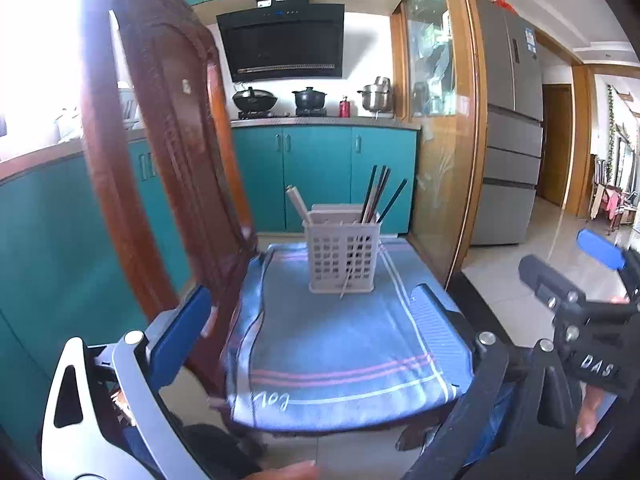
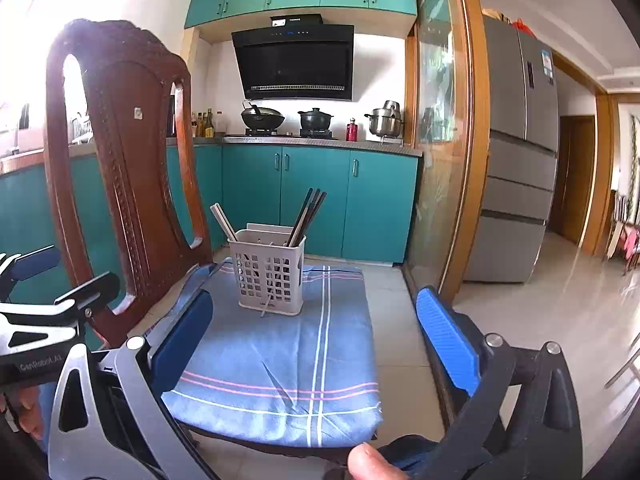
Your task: Organize utensils
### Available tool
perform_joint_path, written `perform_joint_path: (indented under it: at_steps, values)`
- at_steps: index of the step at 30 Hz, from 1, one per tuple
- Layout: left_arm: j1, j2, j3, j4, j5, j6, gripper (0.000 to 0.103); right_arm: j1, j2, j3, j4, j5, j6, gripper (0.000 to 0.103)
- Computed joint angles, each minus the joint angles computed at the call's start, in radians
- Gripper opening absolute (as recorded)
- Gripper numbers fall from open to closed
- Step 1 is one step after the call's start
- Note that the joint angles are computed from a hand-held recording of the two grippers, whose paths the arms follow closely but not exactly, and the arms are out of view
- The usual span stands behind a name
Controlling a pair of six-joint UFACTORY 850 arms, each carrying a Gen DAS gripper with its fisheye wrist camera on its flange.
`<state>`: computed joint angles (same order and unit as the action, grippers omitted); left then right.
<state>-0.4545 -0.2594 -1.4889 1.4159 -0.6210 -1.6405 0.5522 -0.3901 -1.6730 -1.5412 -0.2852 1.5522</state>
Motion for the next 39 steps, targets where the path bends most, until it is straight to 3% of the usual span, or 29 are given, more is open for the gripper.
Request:
perform_joint_path:
  at_steps: [14,39]
  values:
    - [-0.023,0.072,0.087,0.001,-0.053,-0.036,0.099,0.027,0.027,0.036,0.055,-0.046,-0.103,0.1]
    - [-0.019,0.092,0.109,0.01,-0.026,-0.029,0.099,0.052,0.024,0.032,0.067,-0.071,-0.107,0.1]
